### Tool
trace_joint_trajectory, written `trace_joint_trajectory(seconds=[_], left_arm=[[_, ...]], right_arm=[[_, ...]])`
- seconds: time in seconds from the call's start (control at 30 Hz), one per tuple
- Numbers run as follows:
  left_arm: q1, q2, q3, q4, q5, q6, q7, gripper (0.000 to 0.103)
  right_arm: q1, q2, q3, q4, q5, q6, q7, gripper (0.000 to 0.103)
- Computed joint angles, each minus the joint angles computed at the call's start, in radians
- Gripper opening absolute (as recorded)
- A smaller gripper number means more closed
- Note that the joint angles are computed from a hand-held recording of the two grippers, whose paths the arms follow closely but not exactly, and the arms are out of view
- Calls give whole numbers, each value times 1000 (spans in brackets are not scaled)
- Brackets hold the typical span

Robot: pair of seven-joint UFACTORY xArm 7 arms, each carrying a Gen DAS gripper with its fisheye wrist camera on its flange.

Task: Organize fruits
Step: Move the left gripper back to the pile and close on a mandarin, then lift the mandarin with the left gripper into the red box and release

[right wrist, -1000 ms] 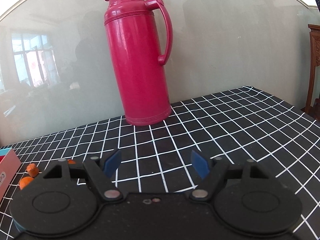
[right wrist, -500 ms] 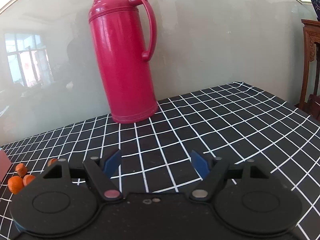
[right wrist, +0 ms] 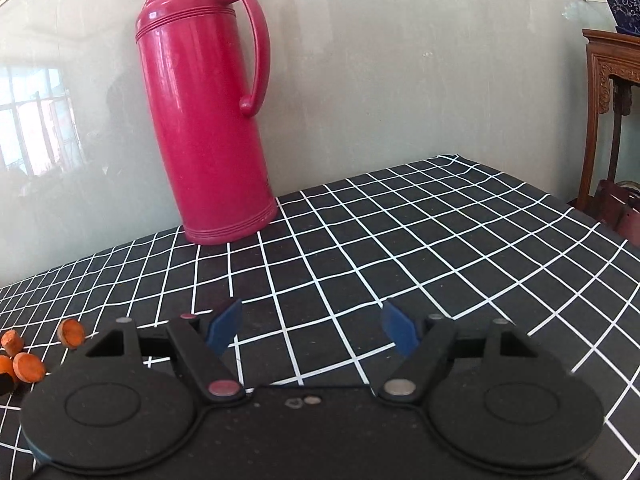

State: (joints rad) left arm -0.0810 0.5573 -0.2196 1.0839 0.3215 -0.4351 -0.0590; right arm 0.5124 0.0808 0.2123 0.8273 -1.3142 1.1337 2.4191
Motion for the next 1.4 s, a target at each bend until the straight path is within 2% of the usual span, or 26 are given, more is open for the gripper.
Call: trace_joint_trajectory(seconds=[0.17,0.27,0.33,0.37,0.4,0.77,0.87,1.03,1.4], left_arm=[[-86,13,66,23,-95,-4,37,75],[-82,23,57,38,-107,-5,40,75],[-53,30,29,47,-84,-3,28,66],[-27,34,2,52,-62,2,11,50],[-28,35,3,56,-63,6,6,44],[6,38,-27,54,-7,28,-9,44],[-35,48,6,72,-50,46,-4,44],[-43,59,9,86,-70,39,-3,44],[-5,56,-36,85,-48,71,-9,43]], right_arm=[[-8,2,-7,-2,-5,-16,-8,77],[-12,3,-9,-3,-5,-19,-11,77],[-13,4,-9,-2,-5,-19,-12,77],[-13,4,-10,-2,-6,-18,-13,77],[-13,4,-9,-2,-6,-17,-14,77],[-15,-1,-7,-8,-9,-22,-13,79],[-16,0,-8,-7,-11,-29,-18,79],[-22,-8,-10,-16,-10,-40,-21,79],[-28,-15,-6,-24,3,-43,-13,79]])
